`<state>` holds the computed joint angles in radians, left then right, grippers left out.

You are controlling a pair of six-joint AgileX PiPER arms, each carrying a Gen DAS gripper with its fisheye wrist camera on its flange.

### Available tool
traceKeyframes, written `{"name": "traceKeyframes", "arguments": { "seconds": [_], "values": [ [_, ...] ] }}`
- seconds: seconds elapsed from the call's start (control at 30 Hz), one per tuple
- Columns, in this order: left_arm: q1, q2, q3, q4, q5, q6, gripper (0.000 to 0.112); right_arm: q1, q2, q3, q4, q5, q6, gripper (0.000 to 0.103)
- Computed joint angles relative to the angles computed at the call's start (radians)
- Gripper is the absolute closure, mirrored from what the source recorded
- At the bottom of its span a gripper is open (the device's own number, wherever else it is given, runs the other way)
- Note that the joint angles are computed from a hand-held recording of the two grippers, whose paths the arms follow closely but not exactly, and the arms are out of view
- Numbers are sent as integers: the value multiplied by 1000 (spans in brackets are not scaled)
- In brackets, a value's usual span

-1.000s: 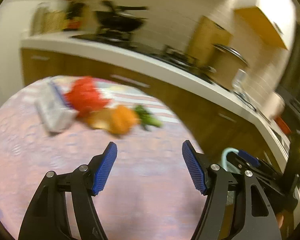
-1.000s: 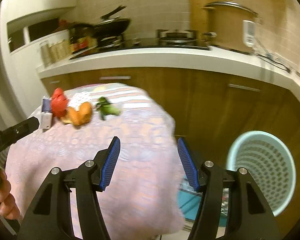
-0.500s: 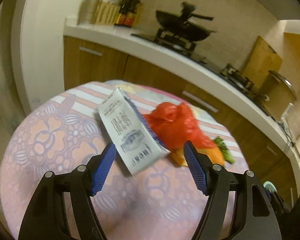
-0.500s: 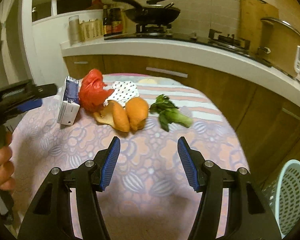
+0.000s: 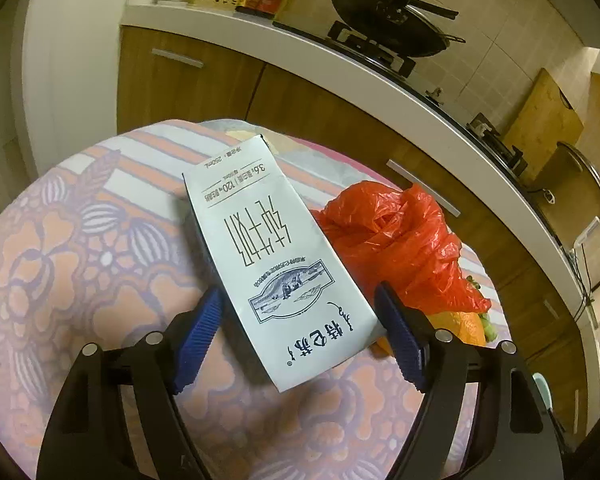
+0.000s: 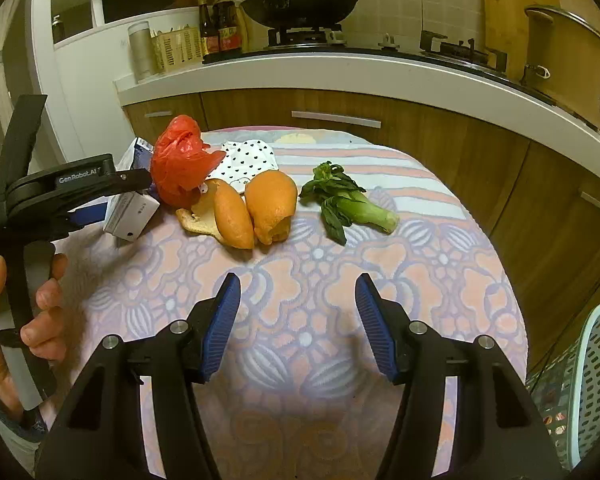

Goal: Collect trash
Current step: 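Grasp a second milk carton with the left tool while the right tool grasps the bok choy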

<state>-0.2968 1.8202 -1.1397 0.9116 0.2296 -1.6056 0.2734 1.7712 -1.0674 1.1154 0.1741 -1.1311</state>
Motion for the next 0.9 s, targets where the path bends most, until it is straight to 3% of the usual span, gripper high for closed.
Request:
{"name": "traceKeyframes", "arguments": {
  "seconds": [0.13,0.33,0.53,0.67,0.8,0.9],
  "values": [
    [-5,-2,10,59,-12,-55,42,-1,5,-7,-45,5,48,47],
    [-25,-75,76,41,-15,2,46,2,-1,-1,-47,-3,48,47],
    [-98,-207,162,17,106,126,47,5,-4,3,-39,-14,35,47],
    [-119,-235,219,-151,130,318,47,-1,-3,-28,-206,10,197,47],
    [-110,-230,247,-160,104,309,45,-8,2,-96,-419,37,394,47],
    [-97,-198,192,-208,132,351,40,-14,22,-171,-555,70,532,46]
  ]
}}
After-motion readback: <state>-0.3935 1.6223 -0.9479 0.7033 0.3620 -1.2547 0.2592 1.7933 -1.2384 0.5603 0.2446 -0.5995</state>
